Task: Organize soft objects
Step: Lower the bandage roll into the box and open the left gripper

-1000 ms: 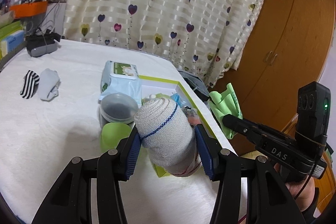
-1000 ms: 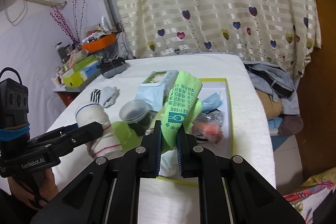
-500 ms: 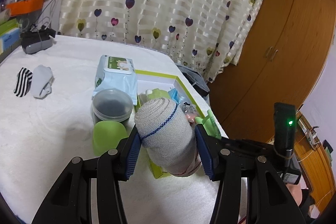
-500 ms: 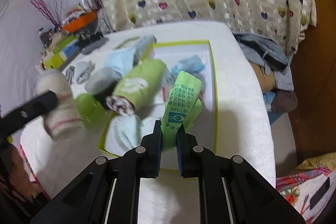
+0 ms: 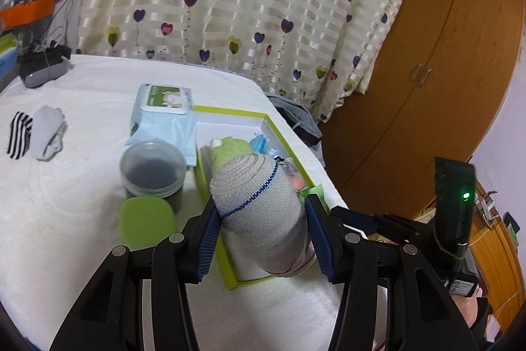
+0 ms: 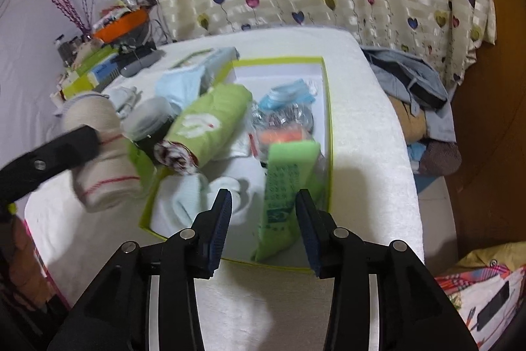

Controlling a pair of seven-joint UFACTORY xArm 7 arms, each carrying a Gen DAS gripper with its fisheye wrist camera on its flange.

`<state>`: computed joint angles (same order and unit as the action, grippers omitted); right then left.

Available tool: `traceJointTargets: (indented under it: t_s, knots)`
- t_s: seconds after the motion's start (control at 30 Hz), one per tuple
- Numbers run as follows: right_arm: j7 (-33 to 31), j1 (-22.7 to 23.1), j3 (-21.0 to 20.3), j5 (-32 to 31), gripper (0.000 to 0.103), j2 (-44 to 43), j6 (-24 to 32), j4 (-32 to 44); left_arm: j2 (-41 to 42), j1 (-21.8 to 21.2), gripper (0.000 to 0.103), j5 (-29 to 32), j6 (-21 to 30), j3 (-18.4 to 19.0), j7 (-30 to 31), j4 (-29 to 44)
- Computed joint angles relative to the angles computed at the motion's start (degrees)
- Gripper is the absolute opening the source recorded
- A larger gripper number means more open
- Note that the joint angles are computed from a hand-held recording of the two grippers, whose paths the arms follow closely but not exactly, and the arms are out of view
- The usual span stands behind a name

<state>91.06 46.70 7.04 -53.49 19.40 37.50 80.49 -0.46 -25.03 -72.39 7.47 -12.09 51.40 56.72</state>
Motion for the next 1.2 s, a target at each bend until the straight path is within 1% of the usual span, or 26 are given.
traceJointTargets:
  t_s: [0.17, 0.3, 0.43, 0.77, 0.87, 1.03, 1.13, 1.2]
  knots:
    - [4.5, 0.1, -0.3, -3.6, 0.042, -2.7, 0.9, -2.3, 2.1, -0.1, 0.050, 2.7, 0.3, -0.8, -1.4, 1.9]
    - [7.1, -1.3, 0.7, -5.1, 0.042, -4.4, 1.0, -4.5, 4.7, 0.3, 0.050, 7.7, 1.7, -1.7, -5.0, 3.9]
    - [8.4, -2.7, 1.6, -5.7, 0.042, -5.3, 0.4, -6.0, 6.7, 1.2, 0.050, 11.6, 2.8, -3.1, -7.3, 5.2]
    - [11.9, -5.6, 2.6, -7.3, 0.042, -7.9, -1.5, -10.3, 12.3, 2.7, 0.051, 24.0, 5.6, -5.7, -13.8, 9.6]
    - [12.4, -6.2, 2.9, -7.6, 0.042, -8.3, -1.7, -11.1, 14.4, 2.5, 0.051, 29.9, 6.5, -5.5, -17.9, 11.2]
    - [12.9, -7.2, 3.2, -7.8, 0.042, -8.7, -2.2, -12.0, 15.4, 4.7, 0.051, 31.8, 6.8, -7.7, -18.5, 11.8]
    - [13.3, -7.4, 3.4, -8.2, 0.042, -8.9, -2.5, -12.2, 14.6, 6.2, 0.052, 29.7, 5.6, -9.3, -17.0, 11.1]
    - [13.0, -7.5, 3.5, -8.1, 0.042, -8.9, -2.2, -12.1, 13.9, 6.4, 0.052, 28.6, 4.6, -9.7, -16.4, 10.5]
